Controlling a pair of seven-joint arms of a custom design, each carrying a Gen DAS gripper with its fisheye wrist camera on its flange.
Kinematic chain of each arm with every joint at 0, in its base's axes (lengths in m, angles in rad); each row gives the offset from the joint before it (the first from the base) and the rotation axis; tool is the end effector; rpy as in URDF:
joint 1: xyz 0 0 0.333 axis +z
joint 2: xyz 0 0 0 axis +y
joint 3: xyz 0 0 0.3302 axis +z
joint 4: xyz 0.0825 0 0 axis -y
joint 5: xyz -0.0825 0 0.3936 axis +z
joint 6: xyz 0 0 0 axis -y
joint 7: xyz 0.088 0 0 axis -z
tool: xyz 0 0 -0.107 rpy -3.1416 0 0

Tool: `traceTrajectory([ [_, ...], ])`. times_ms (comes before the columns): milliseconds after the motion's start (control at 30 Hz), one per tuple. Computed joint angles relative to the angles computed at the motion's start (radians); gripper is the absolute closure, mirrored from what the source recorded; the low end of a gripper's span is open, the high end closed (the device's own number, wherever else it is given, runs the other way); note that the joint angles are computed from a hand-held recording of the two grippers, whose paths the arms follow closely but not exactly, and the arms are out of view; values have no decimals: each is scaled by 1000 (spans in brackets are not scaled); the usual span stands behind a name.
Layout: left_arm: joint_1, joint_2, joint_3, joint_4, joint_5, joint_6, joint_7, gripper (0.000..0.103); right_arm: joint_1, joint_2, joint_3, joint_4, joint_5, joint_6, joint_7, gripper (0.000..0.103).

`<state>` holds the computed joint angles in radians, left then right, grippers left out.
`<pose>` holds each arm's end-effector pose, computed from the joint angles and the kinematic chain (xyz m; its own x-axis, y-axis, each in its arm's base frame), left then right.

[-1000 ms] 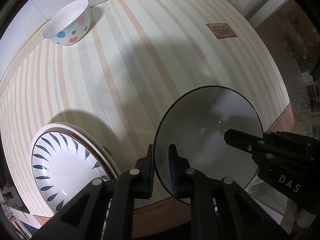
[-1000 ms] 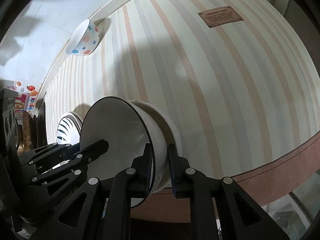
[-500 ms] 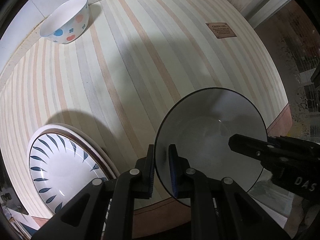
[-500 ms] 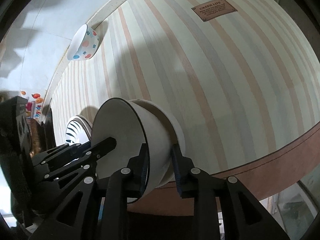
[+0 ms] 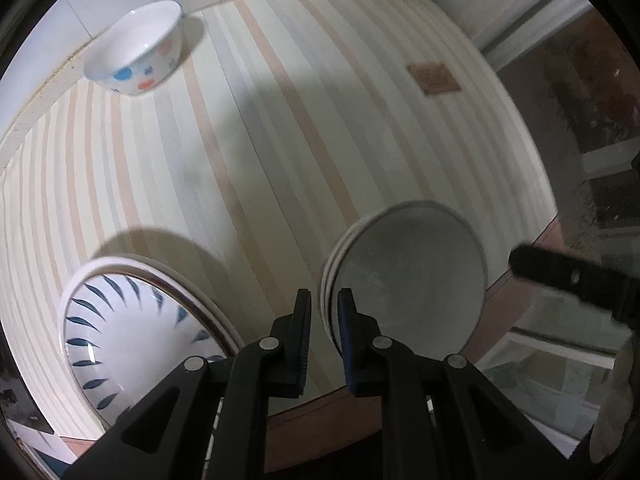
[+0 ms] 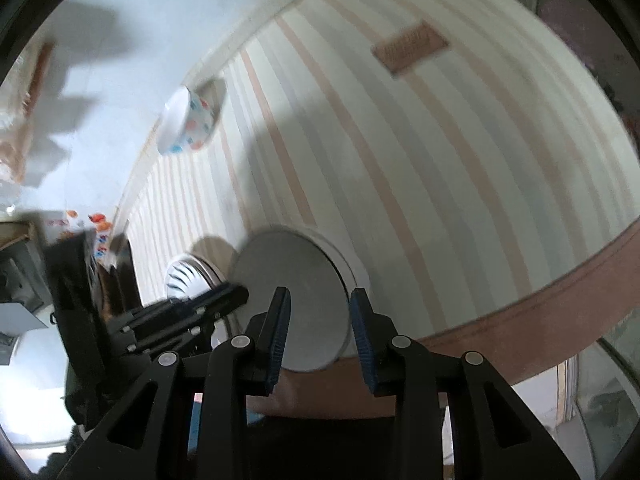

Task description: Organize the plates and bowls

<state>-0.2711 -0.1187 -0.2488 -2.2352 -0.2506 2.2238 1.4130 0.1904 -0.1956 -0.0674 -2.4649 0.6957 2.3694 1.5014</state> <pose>0.4480 -0.2680 0.4386 -0.2197 -0.9558 0.1953 -0.9754 0.2116 -0.0617 0.4668 0.0651 0.3873 -0.2490 -0.8284 -0.5018 -0.9575 0.2884 -0.0008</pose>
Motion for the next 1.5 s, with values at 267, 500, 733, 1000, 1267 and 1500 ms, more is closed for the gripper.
traceTrajectory([
  [267,98,59,64,109,43,75,-69,77,5,257,54,353,11,46,-82,68],
  [500,191,246,126,275,100,91,-177,77,-15,664,150,832,-137,21,-17,68],
  [733,231,417,145,416,98,35,-160,80,-25,1003,229,1261,-272,-120,96,70],
  [1000,233,437,142,406,66,57,-129,95,-15,1121,258,1430,-344,-171,135,91],
  [1267,225,393,142,382,93,61,-118,95,-23,1049,267,1340,-359,-139,110,92],
  [1500,213,290,131,317,112,66,-106,94,-48,916,277,1169,-325,-76,67,92],
])
